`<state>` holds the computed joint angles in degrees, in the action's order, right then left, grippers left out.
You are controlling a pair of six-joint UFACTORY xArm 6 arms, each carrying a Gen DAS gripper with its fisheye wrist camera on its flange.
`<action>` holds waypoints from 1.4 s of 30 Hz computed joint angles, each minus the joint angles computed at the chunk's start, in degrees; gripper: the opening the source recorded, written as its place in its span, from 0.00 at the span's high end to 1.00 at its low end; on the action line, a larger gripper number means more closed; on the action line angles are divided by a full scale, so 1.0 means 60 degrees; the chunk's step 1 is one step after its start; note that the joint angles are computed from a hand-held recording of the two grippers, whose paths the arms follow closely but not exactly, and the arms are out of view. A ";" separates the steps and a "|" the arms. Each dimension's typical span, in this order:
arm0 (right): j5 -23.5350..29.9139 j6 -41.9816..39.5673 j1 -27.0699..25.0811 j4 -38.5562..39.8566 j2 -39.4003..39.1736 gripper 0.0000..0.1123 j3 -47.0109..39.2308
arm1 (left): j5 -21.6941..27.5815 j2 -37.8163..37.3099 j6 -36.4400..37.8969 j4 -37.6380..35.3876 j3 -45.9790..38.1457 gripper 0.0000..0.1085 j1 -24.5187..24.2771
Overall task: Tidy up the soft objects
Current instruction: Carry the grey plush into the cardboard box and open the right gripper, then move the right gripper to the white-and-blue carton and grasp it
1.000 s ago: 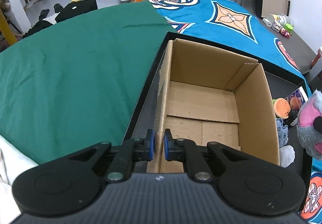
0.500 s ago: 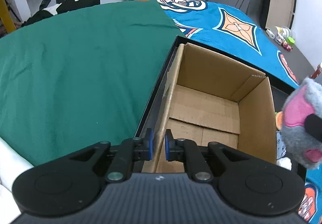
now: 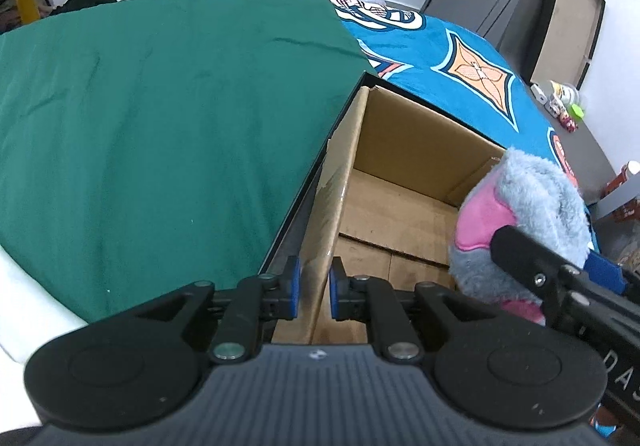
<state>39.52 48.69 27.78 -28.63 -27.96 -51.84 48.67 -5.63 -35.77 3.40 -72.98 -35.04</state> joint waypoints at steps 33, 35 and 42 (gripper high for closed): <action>0.0357 0.1495 -0.0522 -0.0531 -0.2245 0.23 0.1495 | 0.0687 -0.0357 -0.0612 0.1109 0.0015 0.60 -0.0430; 0.0392 0.1523 -0.0599 -0.0545 -0.2376 0.23 0.1591 | 0.0790 -0.0372 -0.0706 0.1234 -0.0020 0.59 -0.0496; 0.0266 0.1355 -0.1178 -0.0332 -0.2661 0.23 0.1923 | 0.1144 -0.0294 -0.1085 0.1859 -0.0307 0.53 -0.0786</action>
